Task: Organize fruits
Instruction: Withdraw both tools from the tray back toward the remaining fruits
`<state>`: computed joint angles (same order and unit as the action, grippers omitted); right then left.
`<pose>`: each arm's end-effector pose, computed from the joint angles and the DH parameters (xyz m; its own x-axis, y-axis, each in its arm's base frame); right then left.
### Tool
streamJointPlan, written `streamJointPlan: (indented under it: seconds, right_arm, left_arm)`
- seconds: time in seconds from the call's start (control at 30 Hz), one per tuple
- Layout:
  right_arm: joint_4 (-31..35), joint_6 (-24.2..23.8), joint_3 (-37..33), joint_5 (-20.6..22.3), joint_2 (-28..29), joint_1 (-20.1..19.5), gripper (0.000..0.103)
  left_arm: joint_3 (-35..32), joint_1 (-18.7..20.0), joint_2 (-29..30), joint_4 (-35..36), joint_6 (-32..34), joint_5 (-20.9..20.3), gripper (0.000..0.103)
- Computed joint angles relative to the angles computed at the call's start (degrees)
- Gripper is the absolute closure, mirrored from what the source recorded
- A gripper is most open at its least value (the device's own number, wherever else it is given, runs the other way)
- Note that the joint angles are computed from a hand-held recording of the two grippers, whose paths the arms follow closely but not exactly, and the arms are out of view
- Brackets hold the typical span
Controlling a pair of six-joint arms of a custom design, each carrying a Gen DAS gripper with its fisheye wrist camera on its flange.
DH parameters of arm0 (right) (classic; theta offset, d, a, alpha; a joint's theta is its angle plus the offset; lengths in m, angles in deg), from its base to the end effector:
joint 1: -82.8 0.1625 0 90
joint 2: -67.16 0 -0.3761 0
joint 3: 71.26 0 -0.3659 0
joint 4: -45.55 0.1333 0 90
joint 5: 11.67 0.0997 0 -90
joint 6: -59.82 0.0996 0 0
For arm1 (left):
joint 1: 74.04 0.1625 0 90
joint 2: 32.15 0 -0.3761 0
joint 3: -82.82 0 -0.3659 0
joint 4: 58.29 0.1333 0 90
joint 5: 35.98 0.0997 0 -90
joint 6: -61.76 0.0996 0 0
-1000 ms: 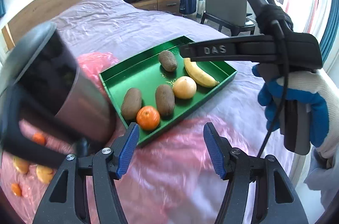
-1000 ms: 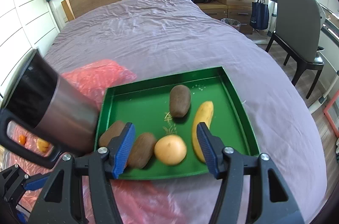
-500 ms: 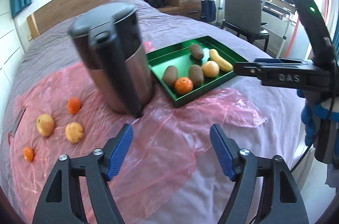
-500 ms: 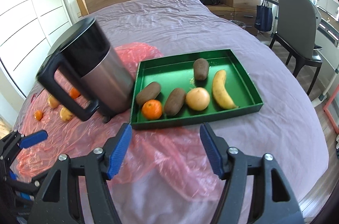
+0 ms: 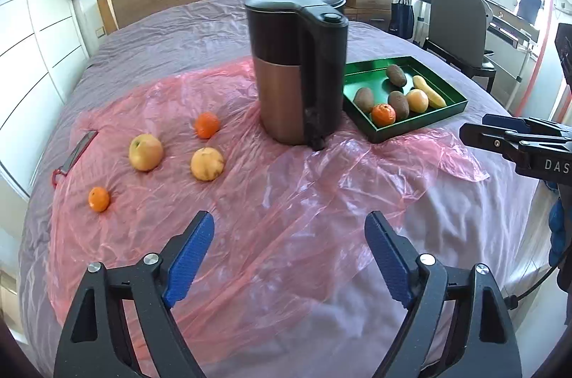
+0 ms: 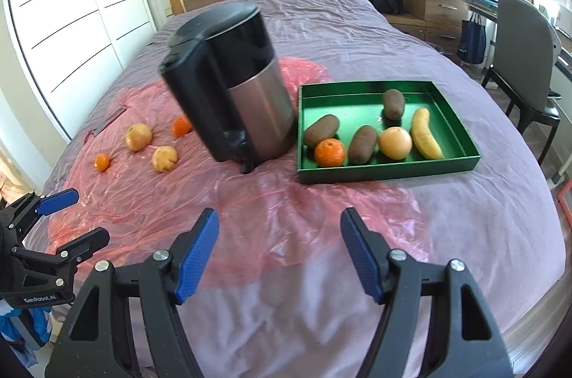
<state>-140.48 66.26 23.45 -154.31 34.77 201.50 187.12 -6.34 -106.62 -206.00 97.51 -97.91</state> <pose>0.3376 -0.5038 0.0450 -0.7842 0.1768 0.5948 -0.3135 0.7143 -0.6256 -0.0410 -0.5748 0.3118 -0.5344 0.5843 -0.6108 0.7980 0.5870 -0.1365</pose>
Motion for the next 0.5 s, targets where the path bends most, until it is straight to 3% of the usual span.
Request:
streamJointPlan:
  seconds: [0.2, 0.5]
  right_arm:
    - [2.47, 0.7, -2.37, 0.24, 2.5, 2.05, 0.028]
    - [7.52, 0.87, -8.05, 2.26, 6.99, 3.51, 0.028]
  left_arm:
    - [-0.05, 2.19, -2.16, 0.46, 0.59, -0.5, 0.014]
    - [-5.36, 7.71, -1.05, 0.6, -1.3, 0.6, 0.014]
